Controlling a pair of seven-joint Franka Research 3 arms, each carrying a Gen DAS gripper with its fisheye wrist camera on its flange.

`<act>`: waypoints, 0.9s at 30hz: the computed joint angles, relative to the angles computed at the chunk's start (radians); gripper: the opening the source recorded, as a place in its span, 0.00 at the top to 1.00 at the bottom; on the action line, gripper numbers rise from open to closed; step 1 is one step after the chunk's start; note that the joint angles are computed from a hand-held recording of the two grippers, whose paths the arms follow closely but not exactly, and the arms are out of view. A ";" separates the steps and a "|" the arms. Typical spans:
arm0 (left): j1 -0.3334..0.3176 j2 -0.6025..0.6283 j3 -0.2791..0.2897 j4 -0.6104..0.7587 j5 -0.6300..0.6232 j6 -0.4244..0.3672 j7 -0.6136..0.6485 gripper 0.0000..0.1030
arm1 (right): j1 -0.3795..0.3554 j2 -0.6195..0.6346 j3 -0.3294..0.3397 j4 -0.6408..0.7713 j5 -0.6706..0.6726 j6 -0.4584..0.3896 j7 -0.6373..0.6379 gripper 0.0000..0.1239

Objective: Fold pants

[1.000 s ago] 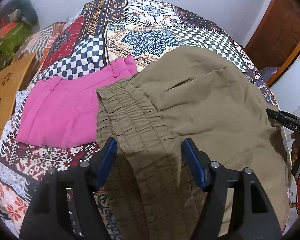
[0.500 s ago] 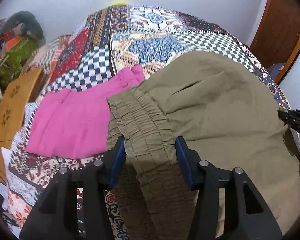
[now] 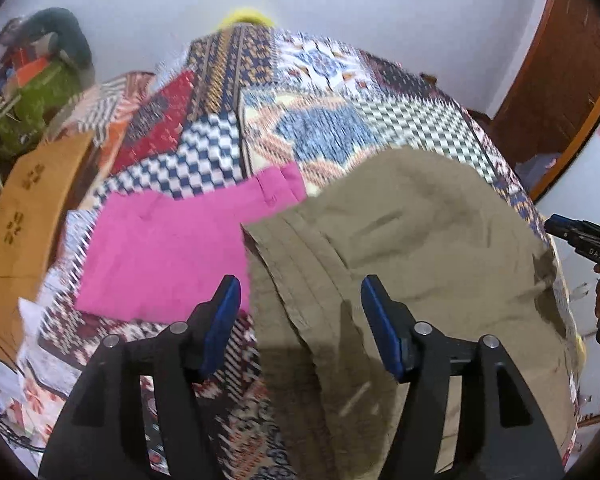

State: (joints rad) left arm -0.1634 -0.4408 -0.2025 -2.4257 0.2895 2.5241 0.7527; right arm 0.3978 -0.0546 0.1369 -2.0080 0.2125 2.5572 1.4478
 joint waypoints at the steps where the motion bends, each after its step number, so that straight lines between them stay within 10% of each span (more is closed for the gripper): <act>1: 0.013 0.001 -0.005 0.009 0.017 -0.009 -0.008 0.37 | 0.001 0.010 0.001 0.018 -0.005 0.004 0.005 0.71; 27: 0.059 0.314 0.071 0.162 -0.183 0.052 0.185 0.26 | 0.048 0.518 -0.022 0.638 -0.046 -0.250 0.037 0.62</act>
State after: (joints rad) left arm -0.1048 -0.1272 -0.1319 -2.2641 0.1067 2.5761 0.9375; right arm 0.4457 0.4632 0.1152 -1.3701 0.1670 2.3067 1.4846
